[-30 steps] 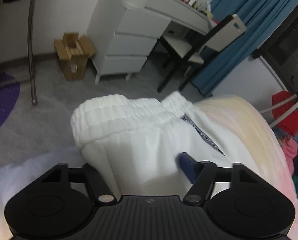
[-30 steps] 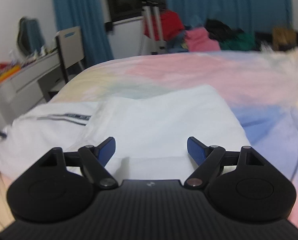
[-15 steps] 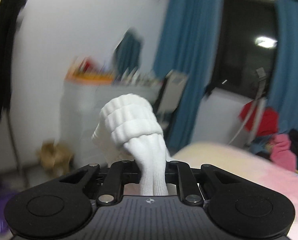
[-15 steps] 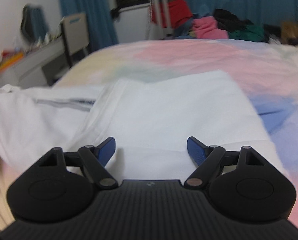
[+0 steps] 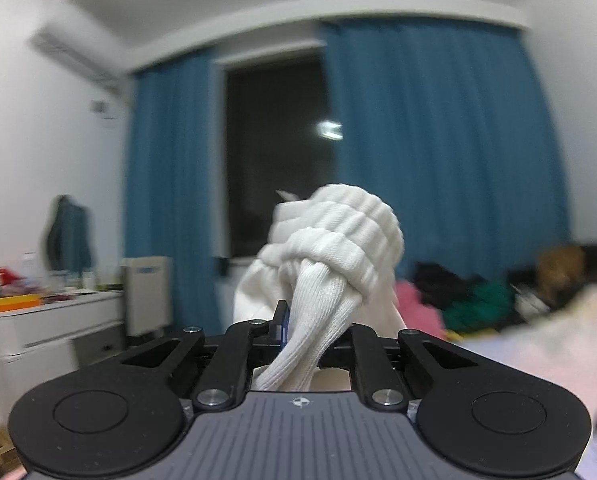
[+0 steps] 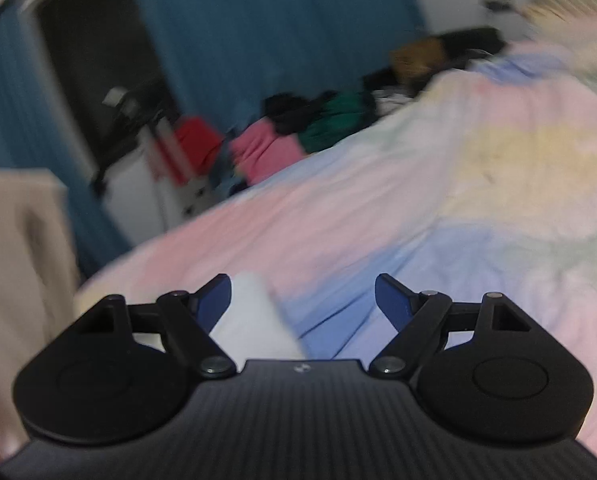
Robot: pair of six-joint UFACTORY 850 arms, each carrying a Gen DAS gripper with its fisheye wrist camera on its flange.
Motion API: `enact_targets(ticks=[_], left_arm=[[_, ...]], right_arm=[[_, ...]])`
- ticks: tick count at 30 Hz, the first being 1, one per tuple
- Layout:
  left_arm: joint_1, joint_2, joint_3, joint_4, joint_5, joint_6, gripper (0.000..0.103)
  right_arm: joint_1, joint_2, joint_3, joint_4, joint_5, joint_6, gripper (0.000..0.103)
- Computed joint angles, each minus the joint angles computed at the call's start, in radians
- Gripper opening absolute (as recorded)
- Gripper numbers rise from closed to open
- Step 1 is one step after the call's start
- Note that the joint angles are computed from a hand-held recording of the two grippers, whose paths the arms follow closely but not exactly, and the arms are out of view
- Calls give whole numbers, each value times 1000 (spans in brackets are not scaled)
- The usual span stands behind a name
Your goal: Fold clothes
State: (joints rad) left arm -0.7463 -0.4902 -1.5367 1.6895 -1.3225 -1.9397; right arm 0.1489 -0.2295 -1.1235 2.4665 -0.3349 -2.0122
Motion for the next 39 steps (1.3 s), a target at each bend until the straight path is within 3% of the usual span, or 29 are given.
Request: enact_targets(ticks=[4,7,9,11,13,15,20,26,29,34,37,39], left_arm=[[-6,-139,-95,-41,192,159,12],[-1,-200,-131,-100,277,299,16],[0,-208,-127,-79,281,312,20],[9,-204,-135,-122,303,371,38],[23,-183,-135,-232,343,465,71],[46,-146,-106,-327,407,544,88],[85,25,123,-338,467,564,92],[139,178,313,-387,417,526,91],[167,239,389,-376,447,401,91],[210,307,451,-396,493,221,91],[240,342,483,-404,510,125,91],[233,372,506,-381,489,66,91]], right_arm=[[-57,-31,-12,-47,-65,174,83],[-75,-56,-23,-102,-114,255,83],[-85,-84,-50,-196,-151,353,83],[-98,-112,-73,-294,-207,462,83],[-107,-139,-96,-400,-271,584,83],[-114,-168,-124,-501,-341,688,83],[-111,-204,-164,-665,-466,830,83],[-80,-200,-174,-768,-373,942,83],[-63,-202,-183,-825,-313,1018,84],[-55,-202,-162,-810,-295,1054,89],[-53,-219,-169,-793,-351,1022,89],[-30,-213,-169,-785,-312,930,89]])
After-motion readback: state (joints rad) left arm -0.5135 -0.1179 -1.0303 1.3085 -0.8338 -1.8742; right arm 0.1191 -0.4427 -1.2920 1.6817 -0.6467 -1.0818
